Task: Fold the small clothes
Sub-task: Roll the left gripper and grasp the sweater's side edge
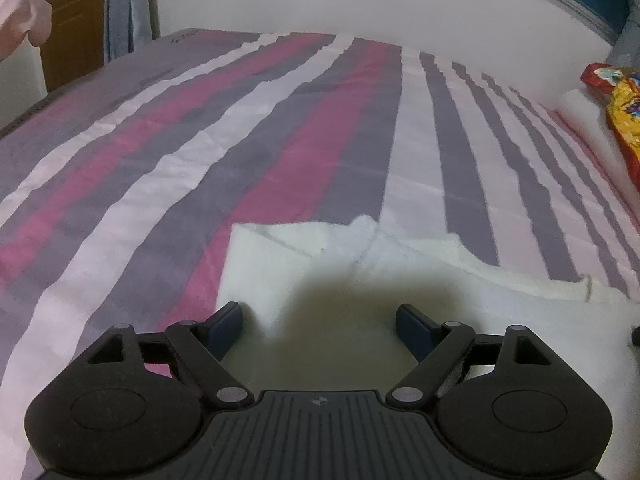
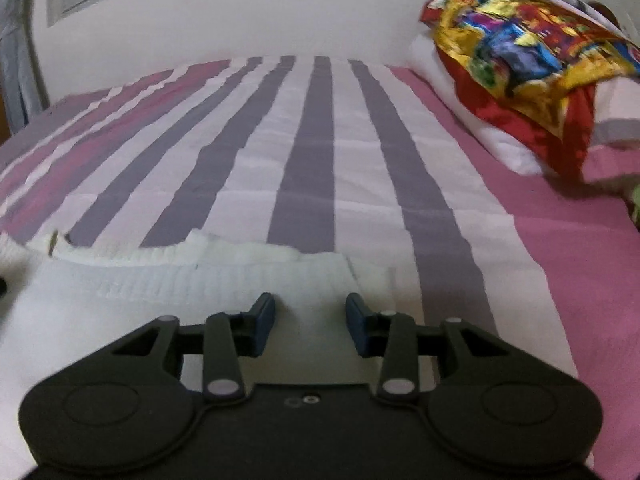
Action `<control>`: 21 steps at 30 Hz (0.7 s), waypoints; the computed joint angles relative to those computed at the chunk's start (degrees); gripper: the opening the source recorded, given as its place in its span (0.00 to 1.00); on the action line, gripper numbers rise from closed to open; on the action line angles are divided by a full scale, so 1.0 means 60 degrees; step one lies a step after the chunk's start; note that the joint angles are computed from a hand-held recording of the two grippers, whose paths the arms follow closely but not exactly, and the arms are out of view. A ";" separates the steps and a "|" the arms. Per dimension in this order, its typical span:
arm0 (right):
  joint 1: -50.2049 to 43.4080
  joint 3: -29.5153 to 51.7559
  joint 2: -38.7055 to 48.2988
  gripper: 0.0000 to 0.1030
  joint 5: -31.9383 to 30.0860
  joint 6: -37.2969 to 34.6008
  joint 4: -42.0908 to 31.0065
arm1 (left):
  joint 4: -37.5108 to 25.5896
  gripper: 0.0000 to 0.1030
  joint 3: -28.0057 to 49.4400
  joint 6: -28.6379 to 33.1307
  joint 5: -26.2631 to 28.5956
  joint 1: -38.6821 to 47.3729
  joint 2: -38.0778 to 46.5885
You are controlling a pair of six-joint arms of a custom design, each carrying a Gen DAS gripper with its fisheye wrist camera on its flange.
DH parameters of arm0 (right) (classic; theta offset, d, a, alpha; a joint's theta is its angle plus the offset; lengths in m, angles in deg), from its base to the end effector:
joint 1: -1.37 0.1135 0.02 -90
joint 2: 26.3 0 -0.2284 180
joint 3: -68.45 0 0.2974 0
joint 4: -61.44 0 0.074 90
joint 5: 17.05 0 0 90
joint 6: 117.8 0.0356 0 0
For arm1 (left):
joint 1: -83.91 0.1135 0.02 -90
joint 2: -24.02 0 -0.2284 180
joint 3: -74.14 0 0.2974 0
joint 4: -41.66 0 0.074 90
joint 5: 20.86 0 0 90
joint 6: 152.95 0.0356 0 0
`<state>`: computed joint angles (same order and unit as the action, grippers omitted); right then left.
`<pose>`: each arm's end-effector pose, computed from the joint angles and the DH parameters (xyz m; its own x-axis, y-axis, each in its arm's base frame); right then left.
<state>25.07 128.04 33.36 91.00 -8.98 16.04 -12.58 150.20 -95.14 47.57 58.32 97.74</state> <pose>0.2587 0.1015 0.2334 -0.6770 0.0378 -0.7350 0.0372 0.9992 0.0172 0.2936 -0.1261 0.2606 -0.7056 -0.2114 -0.6763 -0.2113 0.9738 -0.0839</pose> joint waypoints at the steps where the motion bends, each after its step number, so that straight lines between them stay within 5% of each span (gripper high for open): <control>1: 0.0172 -0.0064 -0.0237 0.36 0.0119 0.0051 -0.0086 | -0.0085 0.81 -0.0074 0.0004 0.0000 -0.0044 -0.0203; 8: 0.2097 -0.0709 -0.2823 0.39 0.0552 0.1108 -0.1822 | -0.2000 0.81 -0.1267 -0.0844 -0.0296 -0.1480 -0.3181; 21: 0.7197 -0.0710 -0.3687 0.39 0.2370 0.5669 -0.4802 | -0.5399 0.81 -0.2789 -0.6032 -0.1023 -0.5140 -0.6459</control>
